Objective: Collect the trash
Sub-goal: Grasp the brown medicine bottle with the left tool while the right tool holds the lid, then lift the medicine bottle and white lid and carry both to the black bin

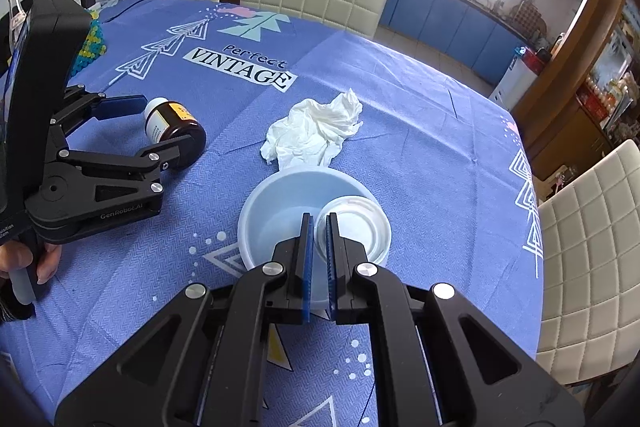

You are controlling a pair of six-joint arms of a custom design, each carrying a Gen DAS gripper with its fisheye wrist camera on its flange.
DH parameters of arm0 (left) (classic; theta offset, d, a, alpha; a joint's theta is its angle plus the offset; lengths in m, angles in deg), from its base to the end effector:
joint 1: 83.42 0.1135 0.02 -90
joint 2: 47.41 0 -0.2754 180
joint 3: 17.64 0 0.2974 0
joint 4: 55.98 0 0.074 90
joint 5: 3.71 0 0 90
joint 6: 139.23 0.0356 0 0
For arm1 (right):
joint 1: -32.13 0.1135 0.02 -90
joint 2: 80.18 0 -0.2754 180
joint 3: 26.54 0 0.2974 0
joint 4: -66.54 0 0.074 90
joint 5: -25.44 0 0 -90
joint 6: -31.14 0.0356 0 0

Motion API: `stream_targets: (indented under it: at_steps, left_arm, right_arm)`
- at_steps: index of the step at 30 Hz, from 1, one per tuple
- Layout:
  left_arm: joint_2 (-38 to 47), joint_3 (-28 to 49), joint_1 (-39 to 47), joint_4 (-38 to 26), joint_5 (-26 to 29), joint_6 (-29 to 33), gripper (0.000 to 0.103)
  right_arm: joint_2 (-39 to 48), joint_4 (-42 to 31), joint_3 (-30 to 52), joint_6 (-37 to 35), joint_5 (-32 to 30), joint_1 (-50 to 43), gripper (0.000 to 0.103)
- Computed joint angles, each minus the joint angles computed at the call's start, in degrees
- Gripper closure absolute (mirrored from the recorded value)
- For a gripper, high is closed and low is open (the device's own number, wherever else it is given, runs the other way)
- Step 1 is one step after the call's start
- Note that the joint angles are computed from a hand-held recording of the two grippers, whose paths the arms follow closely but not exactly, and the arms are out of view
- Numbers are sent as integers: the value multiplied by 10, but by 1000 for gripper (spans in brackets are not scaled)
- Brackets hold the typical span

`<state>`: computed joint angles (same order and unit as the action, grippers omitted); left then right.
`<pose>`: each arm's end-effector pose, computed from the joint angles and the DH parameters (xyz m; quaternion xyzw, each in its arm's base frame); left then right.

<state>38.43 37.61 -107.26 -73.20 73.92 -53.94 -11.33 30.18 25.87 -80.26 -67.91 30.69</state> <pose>0.3041 -0.1260 0.1562 0.1159 0.9211 0.0092 0.3716 0.2721 -0.0048 0.1989 -0.1734 0.9314 -0.0360 0.3180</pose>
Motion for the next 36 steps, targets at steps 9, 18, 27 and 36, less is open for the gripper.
stream_targets:
  at_steps: [9, 18, 27, 36]
  left_arm:
    - [-21, -10, 1, -15, 15, -8, 55]
    - [-90, -45, -21, -47, 4, -22, 56]
    - [-186, -82, -85, -97, -33, -41, 56]
    - [-248, -94, -204, -154, -100, -82, 55]
  right_arm:
    - [-17, -9, -5, -2, -2, -5, 96]
    - [-76, -40, -22, -10, -7, -6, 96]
    - [-182, -100, -51, -29, -15, -28, 96]
    - [-306, -188, -78, -88, -53, -117, 96]
